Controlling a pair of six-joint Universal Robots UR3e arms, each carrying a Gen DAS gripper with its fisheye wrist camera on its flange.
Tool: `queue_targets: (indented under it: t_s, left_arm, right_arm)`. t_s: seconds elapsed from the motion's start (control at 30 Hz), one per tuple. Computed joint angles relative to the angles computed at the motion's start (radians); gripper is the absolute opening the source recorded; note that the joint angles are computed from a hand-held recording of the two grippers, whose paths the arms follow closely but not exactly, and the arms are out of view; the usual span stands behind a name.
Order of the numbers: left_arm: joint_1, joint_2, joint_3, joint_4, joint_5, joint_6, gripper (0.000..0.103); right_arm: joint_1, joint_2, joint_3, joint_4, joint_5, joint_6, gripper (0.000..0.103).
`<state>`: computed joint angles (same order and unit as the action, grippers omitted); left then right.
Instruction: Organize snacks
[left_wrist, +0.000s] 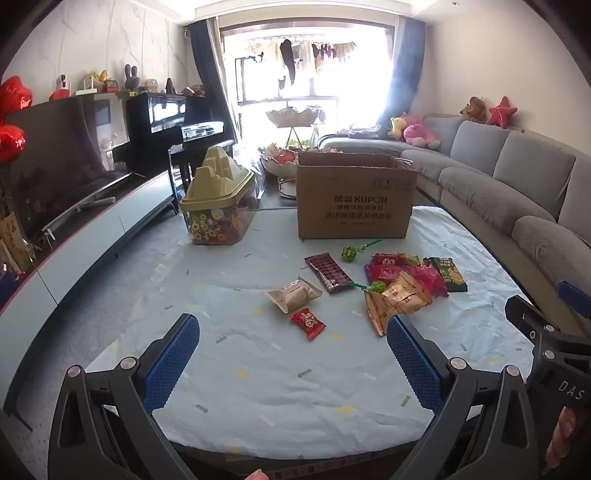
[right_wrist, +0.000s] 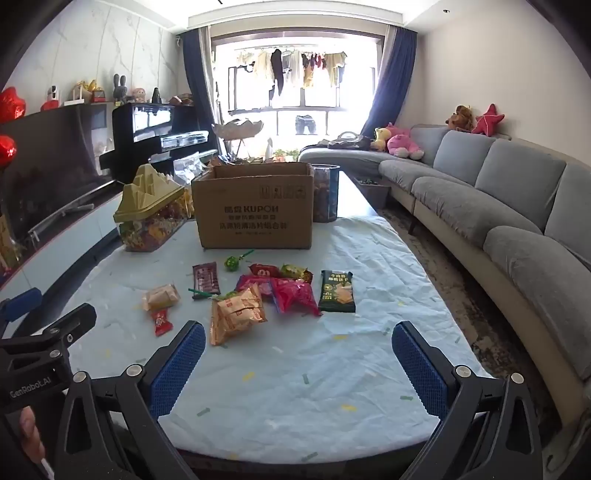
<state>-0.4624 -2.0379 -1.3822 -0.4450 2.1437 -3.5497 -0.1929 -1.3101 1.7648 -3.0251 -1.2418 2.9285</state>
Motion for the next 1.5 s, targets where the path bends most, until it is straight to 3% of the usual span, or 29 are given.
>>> queue_targets:
  t_s: [0.13,0.2,0.37,1.5]
  left_arm:
    - [0.020,0.006,-0.013,0.011,-0.029,-0.004,0.103]
    - [-0.017,0.003,-0.020,0.062,0.040,0.020,0.103]
    - [-0.021,0.008,0.010,0.006,0.035,0.004,0.103]
    - [-0.015,0.005,0.001,0.008,0.028,-0.001,0.103]
  right_arm:
    - [-0.004,-0.003,0.006,-0.006,0.007,0.005,0.102]
    - [-0.007,-0.006,0.009,-0.006,0.012,0.005,0.102]
    - [-0.010,-0.008,0.011,-0.004,0.014,0.003,0.102]
    - [-0.009,-0.023,0.019,-0.006,0.016,0.001,0.102]
